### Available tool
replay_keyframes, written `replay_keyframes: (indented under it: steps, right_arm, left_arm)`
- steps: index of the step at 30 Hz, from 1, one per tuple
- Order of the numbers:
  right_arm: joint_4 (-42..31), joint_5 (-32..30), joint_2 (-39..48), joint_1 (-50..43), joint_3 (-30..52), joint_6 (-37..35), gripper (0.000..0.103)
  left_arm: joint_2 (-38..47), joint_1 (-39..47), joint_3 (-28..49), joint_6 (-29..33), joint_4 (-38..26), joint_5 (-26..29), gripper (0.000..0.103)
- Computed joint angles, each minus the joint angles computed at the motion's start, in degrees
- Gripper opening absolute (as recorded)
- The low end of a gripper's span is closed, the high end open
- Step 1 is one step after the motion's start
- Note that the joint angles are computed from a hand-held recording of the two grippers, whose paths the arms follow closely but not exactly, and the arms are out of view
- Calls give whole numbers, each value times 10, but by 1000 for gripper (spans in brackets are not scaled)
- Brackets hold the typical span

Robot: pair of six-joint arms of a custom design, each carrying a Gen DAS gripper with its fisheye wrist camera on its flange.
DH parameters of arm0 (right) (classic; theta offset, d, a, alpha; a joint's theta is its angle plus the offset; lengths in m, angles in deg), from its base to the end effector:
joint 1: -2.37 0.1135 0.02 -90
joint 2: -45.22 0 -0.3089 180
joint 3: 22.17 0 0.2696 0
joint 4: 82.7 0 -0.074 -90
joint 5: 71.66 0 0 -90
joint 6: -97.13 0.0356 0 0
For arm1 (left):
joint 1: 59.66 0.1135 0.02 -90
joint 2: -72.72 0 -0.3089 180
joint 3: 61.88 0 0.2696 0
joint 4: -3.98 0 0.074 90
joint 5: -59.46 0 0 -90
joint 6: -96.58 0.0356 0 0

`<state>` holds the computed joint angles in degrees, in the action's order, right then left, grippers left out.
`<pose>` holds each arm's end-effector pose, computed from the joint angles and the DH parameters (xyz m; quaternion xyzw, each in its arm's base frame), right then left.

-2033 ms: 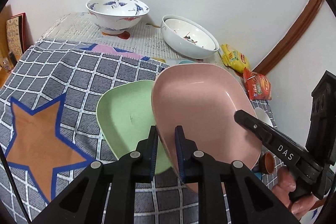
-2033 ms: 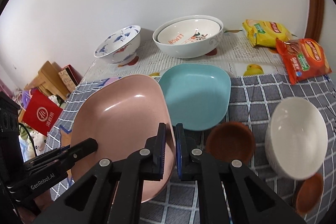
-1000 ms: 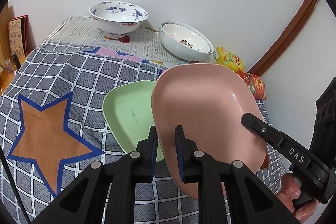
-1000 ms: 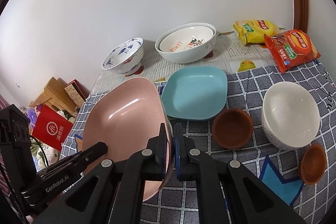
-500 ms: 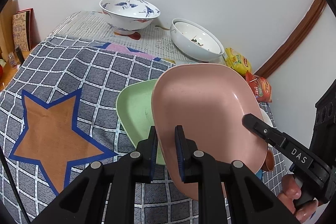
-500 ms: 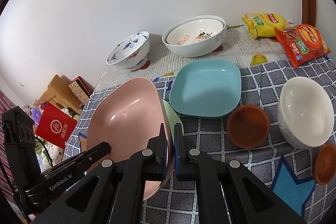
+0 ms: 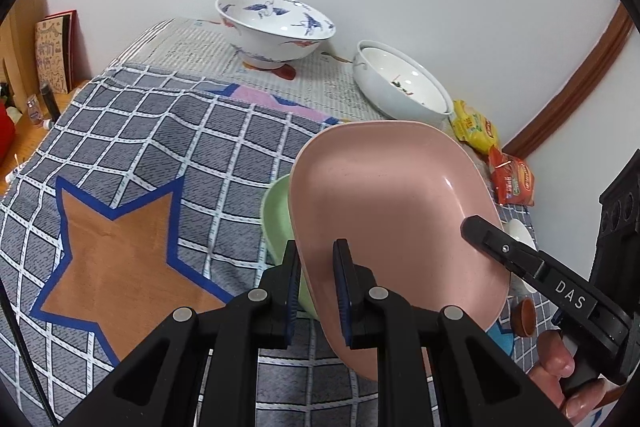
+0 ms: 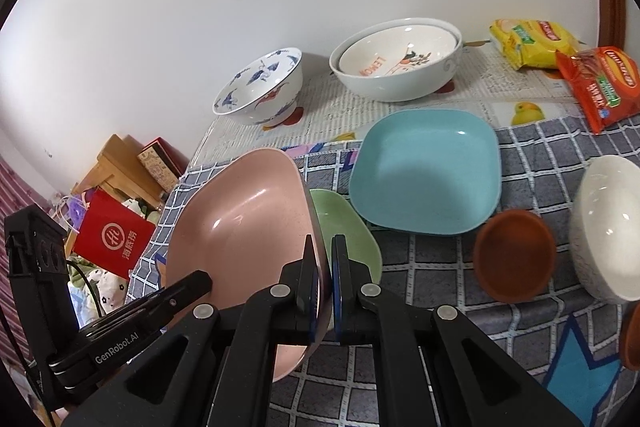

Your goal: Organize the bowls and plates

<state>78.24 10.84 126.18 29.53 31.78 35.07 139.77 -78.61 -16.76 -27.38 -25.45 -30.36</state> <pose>0.2537 0.1354 0.2174 -0.0182 0.9256 0.2264 0.3029 0.2062 -0.0709 0.2117 -0.1227 0.9357 -0.1487 0.2955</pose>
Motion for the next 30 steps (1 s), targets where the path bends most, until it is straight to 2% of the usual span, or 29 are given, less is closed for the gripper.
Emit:
replay_keyframes:
  steps: [8, 21, 24, 30]
  right_arm:
    - [18, -4, 59, 6, 17, -6, 6]
    - [29, 2, 125, -15, 41, -51, 6]
    - [29, 2, 141, -16, 50, -66, 7]
    - [24, 46, 167, 4, 71, -92, 15]
  left_arm:
    - [43, 31, -7, 12, 26, 18, 16]
    - [126, 29, 0, 15, 82, 28, 16]
    - [127, 24, 3, 18, 80, 17, 16]
    - [124, 13, 15, 24, 57, 0, 18]
